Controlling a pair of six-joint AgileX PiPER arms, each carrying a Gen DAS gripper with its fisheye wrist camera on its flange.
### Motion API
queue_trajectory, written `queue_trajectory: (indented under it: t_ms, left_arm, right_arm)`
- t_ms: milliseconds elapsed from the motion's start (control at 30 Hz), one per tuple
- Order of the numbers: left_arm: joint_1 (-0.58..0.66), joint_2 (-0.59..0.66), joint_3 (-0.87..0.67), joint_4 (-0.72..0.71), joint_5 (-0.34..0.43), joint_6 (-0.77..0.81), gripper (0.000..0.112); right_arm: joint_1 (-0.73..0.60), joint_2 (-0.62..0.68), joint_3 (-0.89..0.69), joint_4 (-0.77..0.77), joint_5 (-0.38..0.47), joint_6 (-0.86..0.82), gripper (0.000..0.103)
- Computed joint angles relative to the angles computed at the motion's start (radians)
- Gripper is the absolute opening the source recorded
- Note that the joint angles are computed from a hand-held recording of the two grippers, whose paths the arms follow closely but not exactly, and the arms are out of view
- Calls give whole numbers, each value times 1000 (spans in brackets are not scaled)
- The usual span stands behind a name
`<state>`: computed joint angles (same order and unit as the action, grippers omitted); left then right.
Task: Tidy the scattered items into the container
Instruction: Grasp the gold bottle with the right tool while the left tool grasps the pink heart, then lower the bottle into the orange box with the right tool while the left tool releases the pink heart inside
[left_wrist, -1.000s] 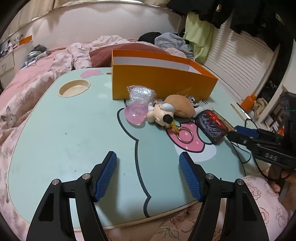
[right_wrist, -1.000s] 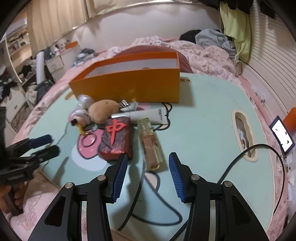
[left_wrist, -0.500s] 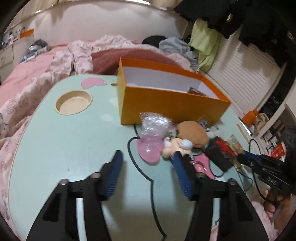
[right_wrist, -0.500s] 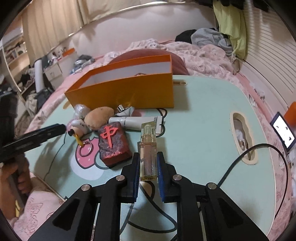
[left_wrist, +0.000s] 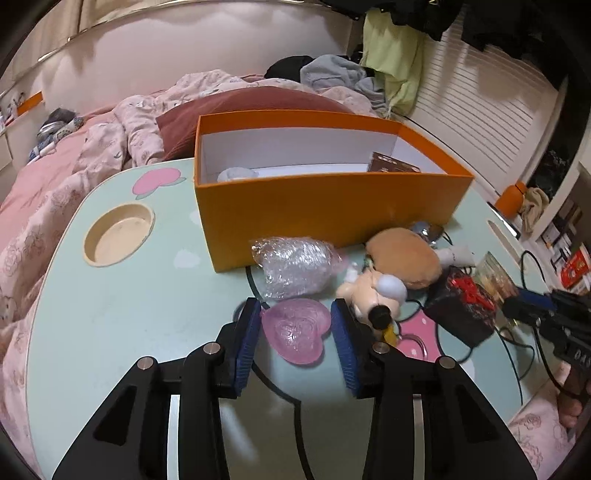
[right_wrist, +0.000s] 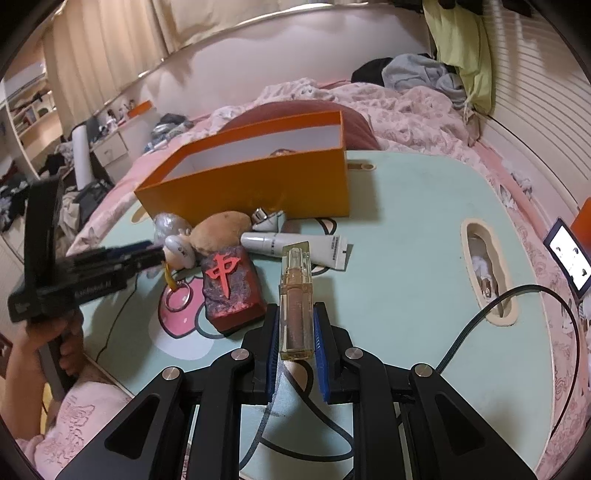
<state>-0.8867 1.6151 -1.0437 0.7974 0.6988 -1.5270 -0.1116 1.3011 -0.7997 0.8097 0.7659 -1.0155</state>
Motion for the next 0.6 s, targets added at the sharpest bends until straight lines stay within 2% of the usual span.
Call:
queue_trajectory:
  t_ms: [133, 233, 333, 500, 600]
  left_arm:
    - [-48, -66, 45, 88, 30, -123, 40]
    - [-46, -117, 28, 101, 58, -105, 41]
    - [-6, -130, -36, 77, 65, -13, 41]
    - [122, -40, -234, -39, 32, 259, 41]
    - [198, 47, -338, -188, -8, 417, 41]
  right_arm:
    - [-14, -3, -19, 22, 28, -10, 17]
    - [-11, 8, -62, 43, 66, 0, 17]
    - [14, 34, -137, 71, 82, 36, 17]
    - [140, 155, -333, -15, 0, 189, 17]
    - [178, 297, -495, -63, 61, 285, 17]
